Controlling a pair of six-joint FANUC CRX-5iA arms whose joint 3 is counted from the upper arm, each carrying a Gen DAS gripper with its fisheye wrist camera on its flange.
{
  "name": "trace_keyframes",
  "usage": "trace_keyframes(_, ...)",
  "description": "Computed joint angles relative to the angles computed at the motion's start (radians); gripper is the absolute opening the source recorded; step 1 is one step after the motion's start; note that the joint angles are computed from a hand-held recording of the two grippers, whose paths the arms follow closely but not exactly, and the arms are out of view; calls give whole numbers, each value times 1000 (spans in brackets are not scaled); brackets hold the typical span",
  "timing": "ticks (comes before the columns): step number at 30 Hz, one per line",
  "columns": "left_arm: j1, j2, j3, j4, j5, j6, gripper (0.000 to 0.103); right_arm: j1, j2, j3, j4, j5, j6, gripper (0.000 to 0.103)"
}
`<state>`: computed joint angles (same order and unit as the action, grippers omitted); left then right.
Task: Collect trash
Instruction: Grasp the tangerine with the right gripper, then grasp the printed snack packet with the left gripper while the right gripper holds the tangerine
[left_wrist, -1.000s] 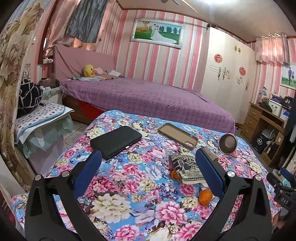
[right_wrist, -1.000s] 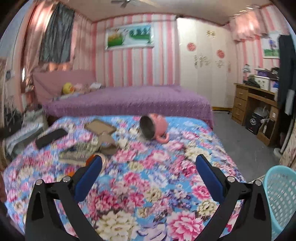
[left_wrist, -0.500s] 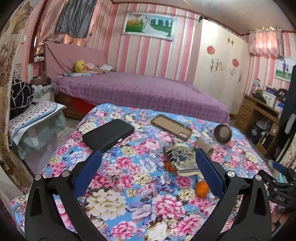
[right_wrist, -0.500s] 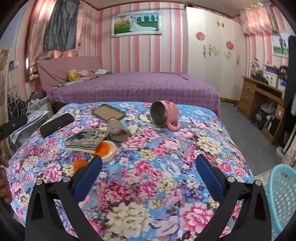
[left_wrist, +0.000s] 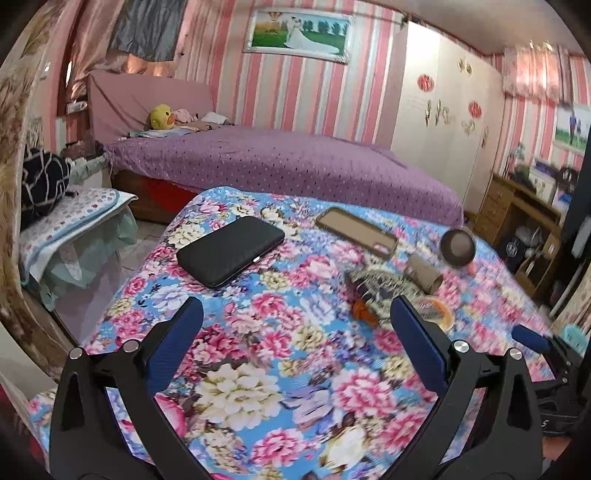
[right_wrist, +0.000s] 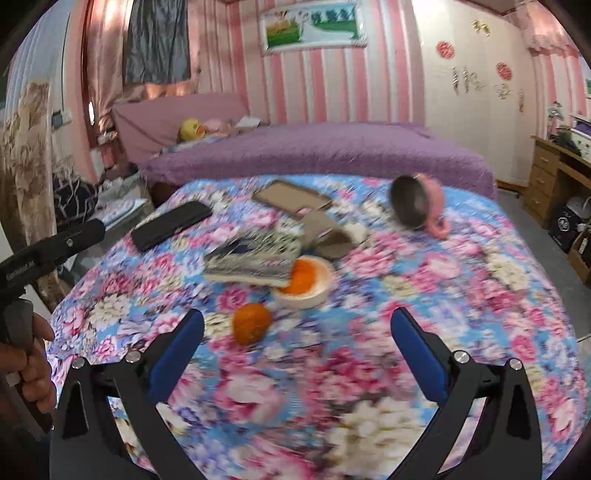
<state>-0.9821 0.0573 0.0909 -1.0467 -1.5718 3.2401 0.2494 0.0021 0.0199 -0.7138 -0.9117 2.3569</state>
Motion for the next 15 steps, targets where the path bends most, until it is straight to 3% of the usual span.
trace_keyframes(2, 6, 3, 1, 12, -8, -23, 98, 72, -3, -25, 99, 46, -73, 98)
trace_keyframes(4, 13, -12, -16, 26, 2, -23, 98, 132, -3, -51, 201, 90, -149, 90)
trace_keyframes(6, 14, -29, -35, 31, 11, -11, 98, 172, 19, -46, 277, 78, -219, 66)
trace_keyframes(8, 18, -39, -48, 41, 17, -17, 98, 183, 46, -26, 300, 47, -244, 52)
trace_keyframes(12, 26, -50, -64, 58, 51, -30, 98, 138, 90, 41, 216, -45, -204, 28)
trace_keyframes(15, 31, -53, -70, 60, 103, -25, 98, 91, 80, 50, 144, -54, -173, 28)
